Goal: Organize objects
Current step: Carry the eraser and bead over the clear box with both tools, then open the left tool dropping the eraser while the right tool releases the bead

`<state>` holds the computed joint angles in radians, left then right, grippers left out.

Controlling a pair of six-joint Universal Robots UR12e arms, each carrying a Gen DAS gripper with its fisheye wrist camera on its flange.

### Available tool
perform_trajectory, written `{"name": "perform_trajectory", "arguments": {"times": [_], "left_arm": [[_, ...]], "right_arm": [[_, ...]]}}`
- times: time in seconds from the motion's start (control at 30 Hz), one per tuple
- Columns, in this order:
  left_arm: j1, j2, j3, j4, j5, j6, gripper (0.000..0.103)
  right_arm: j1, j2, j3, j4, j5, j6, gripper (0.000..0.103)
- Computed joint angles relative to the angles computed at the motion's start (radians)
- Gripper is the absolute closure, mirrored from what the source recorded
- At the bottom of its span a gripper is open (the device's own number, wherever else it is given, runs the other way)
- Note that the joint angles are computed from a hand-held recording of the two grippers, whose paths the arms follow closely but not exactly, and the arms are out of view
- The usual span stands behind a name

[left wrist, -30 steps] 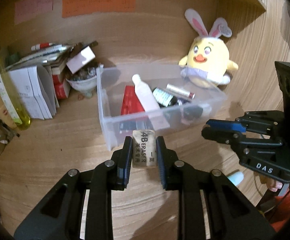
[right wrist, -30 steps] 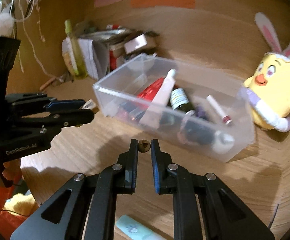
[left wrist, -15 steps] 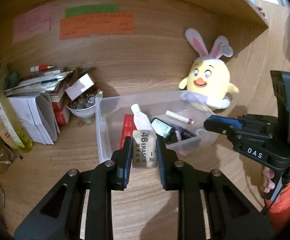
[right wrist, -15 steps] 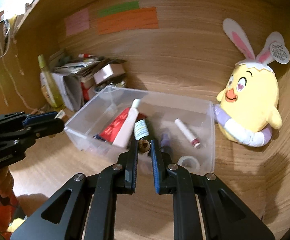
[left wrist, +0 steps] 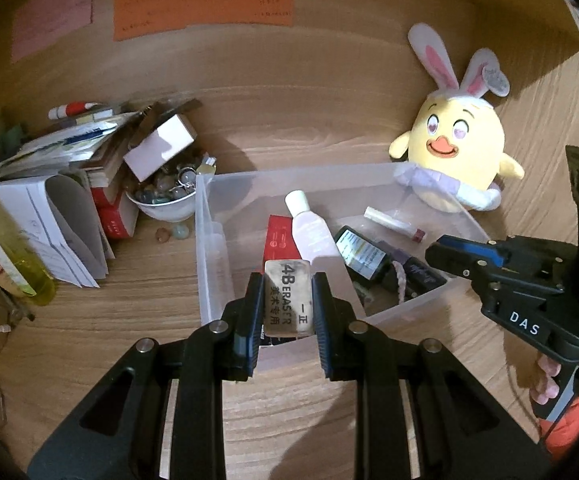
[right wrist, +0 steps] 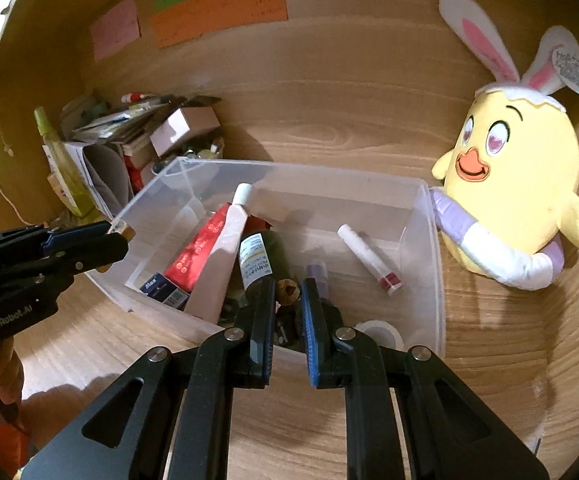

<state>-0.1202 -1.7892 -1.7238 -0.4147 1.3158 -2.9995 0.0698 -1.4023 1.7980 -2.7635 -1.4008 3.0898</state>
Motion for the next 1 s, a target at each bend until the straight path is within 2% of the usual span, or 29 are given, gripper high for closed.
{"name": "perform_trajectory", "arguments": {"times": [0.23,0.33,0.37,0.4,0.63,0.67,0.77,1.0], "left_arm": [[-0.004,-0.020,0.022,-0.018,-0.001,-0.004,0.080],[-0.006,-0.028,0.031,-0.028,0.003,-0.003,0.080],[-0.007,-0.031,0.036,-0.034,0.002,-0.002,0.080],[-0.007,-0.034,0.039,-0.039,0.002,0.000,0.080],[-0.007,-0.048,0.058,-0.087,-0.005,0.001,0.080],[-0.006,-0.049,0.060,-0.093,-0.009,0.000,0.080],[-0.004,-0.052,0.063,-0.104,-0.016,-0.005,0.080],[-0.008,-0.055,0.073,-0.126,-0.011,0.000,0.080]], "right_arm": [[0.007,0.016,-0.023,0.042,-0.018,-0.006,0.091],[0.010,0.013,-0.022,0.040,-0.039,-0.010,0.076],[0.008,0.009,-0.017,0.035,-0.034,-0.011,0.065],[0.006,0.004,-0.010,0.023,-0.026,-0.010,0.059],[-0.018,-0.060,0.057,0.003,0.017,-0.053,0.058],[-0.020,-0.075,0.075,-0.015,0.013,-0.059,0.053],[-0.043,-0.120,0.112,0.026,0.083,-0.088,0.052],[-0.044,-0.186,0.184,0.089,0.103,-0.159,0.052]]}}
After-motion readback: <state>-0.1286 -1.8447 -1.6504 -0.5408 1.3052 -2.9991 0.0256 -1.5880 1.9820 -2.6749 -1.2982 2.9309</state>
